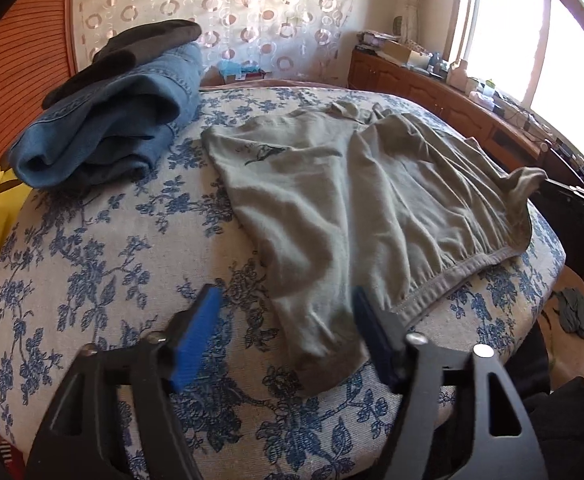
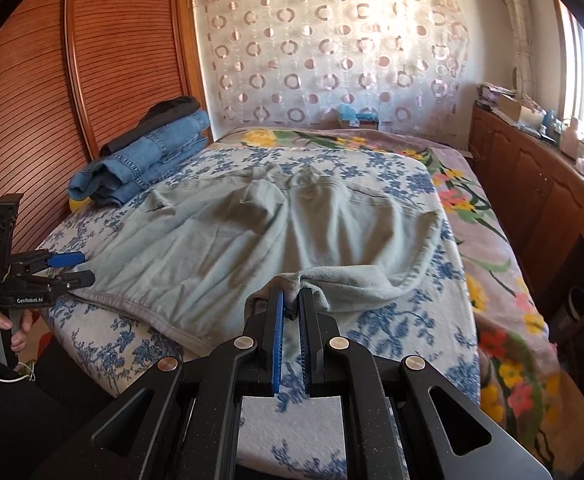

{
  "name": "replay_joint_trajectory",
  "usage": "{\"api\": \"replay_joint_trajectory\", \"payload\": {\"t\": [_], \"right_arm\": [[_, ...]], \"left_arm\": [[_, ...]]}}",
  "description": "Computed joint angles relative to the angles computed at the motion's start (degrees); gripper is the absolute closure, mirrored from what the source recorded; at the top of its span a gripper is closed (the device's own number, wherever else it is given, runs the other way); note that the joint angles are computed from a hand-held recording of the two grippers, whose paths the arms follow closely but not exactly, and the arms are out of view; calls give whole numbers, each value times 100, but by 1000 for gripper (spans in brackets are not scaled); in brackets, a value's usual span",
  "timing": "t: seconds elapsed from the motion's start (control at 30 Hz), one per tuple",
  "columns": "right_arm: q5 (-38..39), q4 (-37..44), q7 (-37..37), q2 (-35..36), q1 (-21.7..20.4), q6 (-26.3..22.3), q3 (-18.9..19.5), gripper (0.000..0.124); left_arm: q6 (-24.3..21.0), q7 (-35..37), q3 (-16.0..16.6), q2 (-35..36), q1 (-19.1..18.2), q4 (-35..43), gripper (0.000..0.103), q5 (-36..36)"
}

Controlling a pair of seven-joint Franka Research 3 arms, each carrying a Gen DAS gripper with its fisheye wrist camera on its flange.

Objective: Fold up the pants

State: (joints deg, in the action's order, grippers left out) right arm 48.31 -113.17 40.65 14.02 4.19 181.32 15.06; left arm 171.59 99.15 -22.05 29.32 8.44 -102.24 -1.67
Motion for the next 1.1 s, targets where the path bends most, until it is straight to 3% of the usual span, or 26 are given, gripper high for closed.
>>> {"api": "replay_joint_trajectory", "payload": {"t": [0.13,0.23,0.57,0.8,1.1], "right_arm": [[-164,108,88,72,71,-92,-82,117],[-318,190,205,107,170,-149,-156,117],[-142,658,-302,355,47,-430,202,117],[101,1087,-849,590,218,-917,252,117],[-61,1697,-1013,979,574,-1646,27,117]], "left_arm": [[-10,-134,238,31,-239,73,21,191],[-39,-156,148,42,-155,95,21,143],[376,-583,399,-197,-177,-162,21,389],[501,-948,588,-306,-145,-252,21,604],[647,-1387,879,-451,-155,-441,21,900]]}}
